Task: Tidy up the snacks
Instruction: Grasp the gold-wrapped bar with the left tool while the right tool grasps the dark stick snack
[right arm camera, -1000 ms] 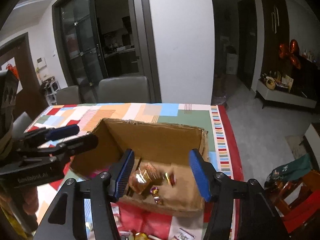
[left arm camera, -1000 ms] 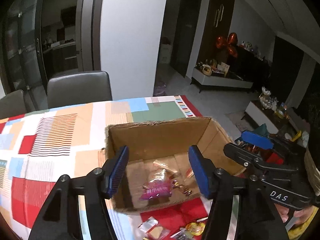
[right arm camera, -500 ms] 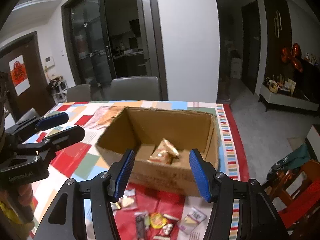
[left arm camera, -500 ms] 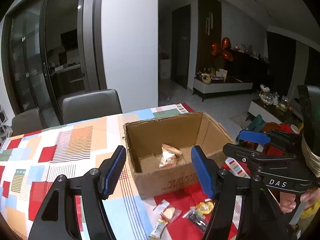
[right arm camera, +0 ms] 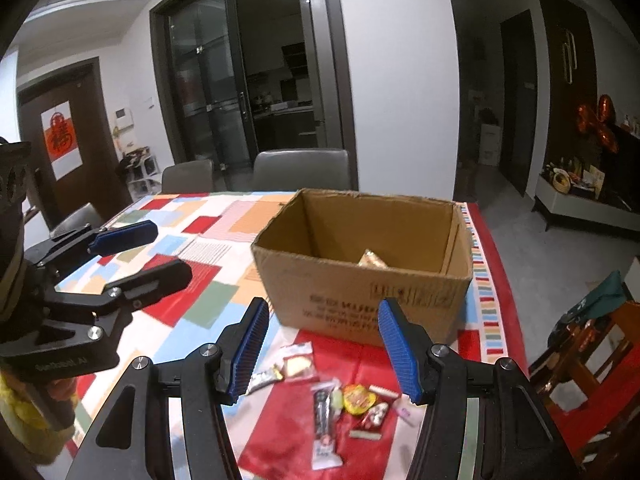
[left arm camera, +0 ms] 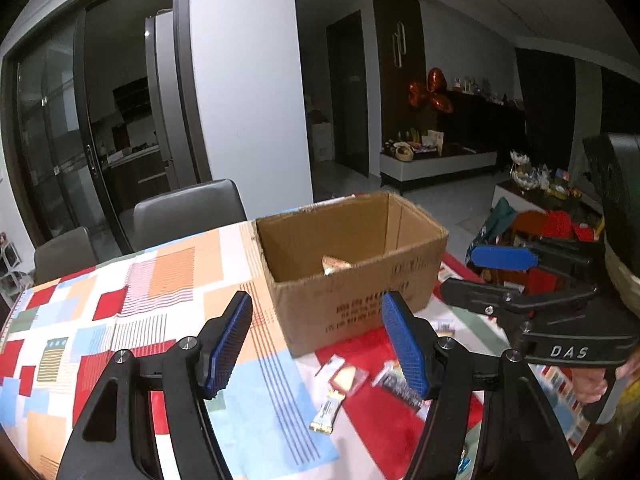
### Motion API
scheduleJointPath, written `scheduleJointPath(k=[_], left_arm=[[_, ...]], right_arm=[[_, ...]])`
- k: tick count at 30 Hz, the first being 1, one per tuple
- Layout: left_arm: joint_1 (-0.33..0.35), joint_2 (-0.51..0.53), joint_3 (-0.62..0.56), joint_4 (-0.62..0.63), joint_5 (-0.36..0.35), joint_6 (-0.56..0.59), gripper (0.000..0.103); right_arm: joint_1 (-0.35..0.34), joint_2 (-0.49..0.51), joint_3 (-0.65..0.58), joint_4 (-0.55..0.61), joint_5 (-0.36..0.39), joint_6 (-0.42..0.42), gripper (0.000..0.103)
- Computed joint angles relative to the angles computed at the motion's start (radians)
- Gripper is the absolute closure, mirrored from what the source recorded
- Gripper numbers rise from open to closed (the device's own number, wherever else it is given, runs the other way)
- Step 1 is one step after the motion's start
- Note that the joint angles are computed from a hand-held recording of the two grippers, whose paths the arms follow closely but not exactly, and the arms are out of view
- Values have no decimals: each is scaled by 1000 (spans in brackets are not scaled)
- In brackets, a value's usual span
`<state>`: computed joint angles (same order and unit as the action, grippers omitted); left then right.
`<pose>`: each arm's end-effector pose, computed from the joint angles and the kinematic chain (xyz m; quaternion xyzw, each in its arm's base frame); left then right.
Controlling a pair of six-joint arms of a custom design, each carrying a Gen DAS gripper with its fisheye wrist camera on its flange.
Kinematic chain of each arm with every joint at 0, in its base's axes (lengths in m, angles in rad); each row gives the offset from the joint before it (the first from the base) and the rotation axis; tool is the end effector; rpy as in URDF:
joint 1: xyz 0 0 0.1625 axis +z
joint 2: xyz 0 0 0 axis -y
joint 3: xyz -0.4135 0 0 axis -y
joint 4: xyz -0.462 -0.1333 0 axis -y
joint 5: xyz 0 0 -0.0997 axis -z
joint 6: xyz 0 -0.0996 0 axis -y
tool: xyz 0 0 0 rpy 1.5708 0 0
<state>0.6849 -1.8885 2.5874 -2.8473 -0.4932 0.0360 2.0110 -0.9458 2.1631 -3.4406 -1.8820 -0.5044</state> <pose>-0.1187 -0.3823 0.2730 0.2351 0.8019 -0.4255 0.3473 0.3225 -0.4435 0.0496 0.3815 -0.8560 0.3118 0.1569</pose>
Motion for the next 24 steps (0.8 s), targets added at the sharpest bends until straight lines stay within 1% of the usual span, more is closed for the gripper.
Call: scheduleJointPath(k=[2,7,10,12,15,21,24], left_arm=[[-8,-25,22,39,11,-20,36],[-7,-70,53,122,3,-75,36],[2,-116,71,211,-19,-136,36],[15,-130,78,248,-36,-164,36],[40,-135,87,273,-61,-187,36],[105,-103,87,285,-106,-206,37],[144,-75,79,282,-140,-202,37]], right_arm=[[2,0,13,-9,-2,1,45],[-6,2,38,-2,1,16,45],[-16,10,47,18,-3,29,45],[-24,17,48,41,-9,44,45],[-35,29,49,61,-17,58,45],[-51,63,43,108,-43,75,45],[-68,72,34,163,-44,101,45]])
